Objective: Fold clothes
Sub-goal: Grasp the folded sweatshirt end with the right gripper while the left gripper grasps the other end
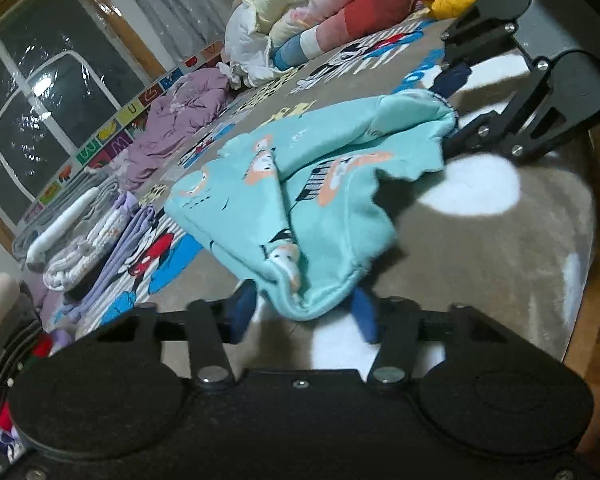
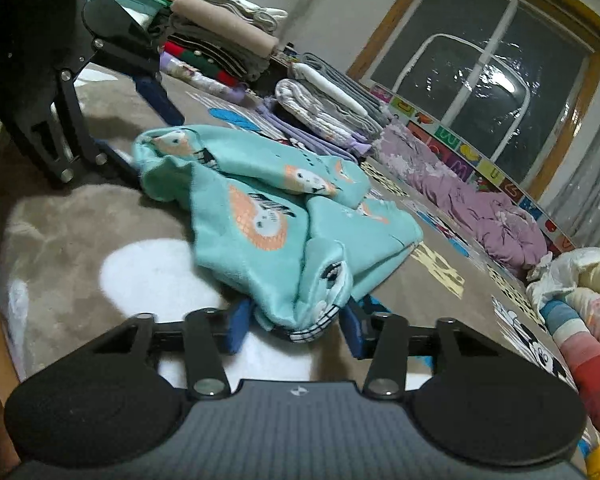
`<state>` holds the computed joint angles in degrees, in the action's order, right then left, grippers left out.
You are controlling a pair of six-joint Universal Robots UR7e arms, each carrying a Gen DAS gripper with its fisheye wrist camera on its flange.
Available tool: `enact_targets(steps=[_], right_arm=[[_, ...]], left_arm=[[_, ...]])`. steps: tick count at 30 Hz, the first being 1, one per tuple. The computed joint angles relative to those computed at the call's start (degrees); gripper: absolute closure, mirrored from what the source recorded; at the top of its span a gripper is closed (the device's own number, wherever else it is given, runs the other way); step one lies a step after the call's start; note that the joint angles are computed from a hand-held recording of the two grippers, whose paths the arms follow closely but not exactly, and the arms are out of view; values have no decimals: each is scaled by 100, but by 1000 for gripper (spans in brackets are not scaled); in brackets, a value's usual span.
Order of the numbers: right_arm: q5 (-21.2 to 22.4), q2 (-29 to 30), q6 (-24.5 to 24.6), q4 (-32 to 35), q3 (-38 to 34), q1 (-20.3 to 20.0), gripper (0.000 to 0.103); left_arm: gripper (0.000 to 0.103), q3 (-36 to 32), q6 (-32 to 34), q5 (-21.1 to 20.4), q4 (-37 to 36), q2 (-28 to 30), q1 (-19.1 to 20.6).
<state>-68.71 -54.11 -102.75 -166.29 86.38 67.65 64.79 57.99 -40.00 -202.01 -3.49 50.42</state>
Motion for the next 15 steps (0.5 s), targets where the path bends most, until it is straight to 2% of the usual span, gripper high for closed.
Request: enact_targets(steps=[5, 8, 9, 10, 12, 13, 15], right_arm=[[132, 48, -71, -280, 76, -16, 63], [136, 78, 50, -261, 37, -3, 64], [92, 80, 136, -163, -4, 10, 66], [49, 79, 223, -64, -43, 23, 68], [-54, 34, 407, 134, -85, 58, 73], [-94, -2, 444, 194, -76, 74, 74], [-153, -77, 473, 289, -40, 95, 75]], left_arm=[[59, -377, -134, -58, 0, 180, 52], [67, -528, -404, -56, 36, 257, 63], [76, -574, -390, -26, 25, 296, 49], [79, -629, -358, 30, 27, 343, 22], [84, -678, -289, 146, 9, 401, -28], [87, -656, -295, 201, 1, 392, -50], [89, -530, -360, 304, -3, 322, -103]])
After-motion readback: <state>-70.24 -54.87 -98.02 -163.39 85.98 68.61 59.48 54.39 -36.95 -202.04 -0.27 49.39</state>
